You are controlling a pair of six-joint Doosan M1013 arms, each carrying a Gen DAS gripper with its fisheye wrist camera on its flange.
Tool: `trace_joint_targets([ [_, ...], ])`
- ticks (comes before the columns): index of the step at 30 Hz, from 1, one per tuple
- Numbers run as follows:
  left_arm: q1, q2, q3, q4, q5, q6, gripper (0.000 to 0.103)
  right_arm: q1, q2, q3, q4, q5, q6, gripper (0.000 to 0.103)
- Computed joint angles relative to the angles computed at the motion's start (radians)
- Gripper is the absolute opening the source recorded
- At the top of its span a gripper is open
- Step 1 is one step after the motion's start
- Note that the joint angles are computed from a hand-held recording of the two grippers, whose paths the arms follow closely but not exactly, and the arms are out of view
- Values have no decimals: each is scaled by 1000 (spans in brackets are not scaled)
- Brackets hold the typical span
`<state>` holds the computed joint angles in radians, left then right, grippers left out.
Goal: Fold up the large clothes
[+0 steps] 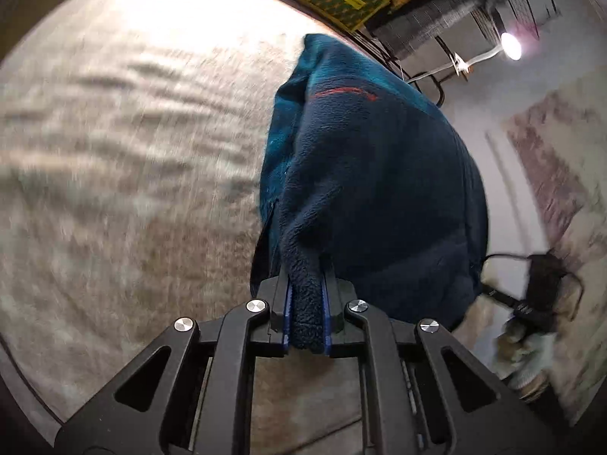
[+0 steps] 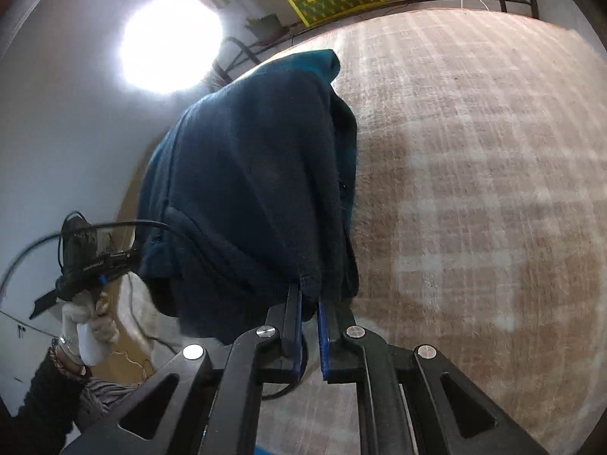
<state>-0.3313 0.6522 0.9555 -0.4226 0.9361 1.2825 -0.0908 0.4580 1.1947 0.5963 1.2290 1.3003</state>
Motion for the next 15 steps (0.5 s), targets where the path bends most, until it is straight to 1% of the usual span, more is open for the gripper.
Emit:
trace_joint_targets([
  [1,-6,1,-15,33,17,8,10,6,-2,-7,-22,-6,-10,4],
  [3,-8,-8,-23,50,26,11,12,2,-12,-7,1,-7,-40,5],
  [5,-12,-39,-5,71,-5,19,13,-16,-31,5,72,-7,-84,8],
  [6,-17,-55,4,96,-17,22,13,-26,-50,15,102,-17,-103,14],
  [7,-27,-80,17,146,-31,18,13,-30,-67,25,108,-29,-109,20],
  [9,-38,-122,43,186,-64,20,13,-46,-111,45,131,-58,-144,29],
  [10,-45,-153,69,206,-91,16,13,-52,-131,51,132,-74,-157,31],
  [12,-58,-209,96,242,-133,10,13,-69,-175,67,150,-98,-199,32],
  [15,-76,-277,116,307,-179,-11,13,-93,-251,100,160,-152,-264,36],
])
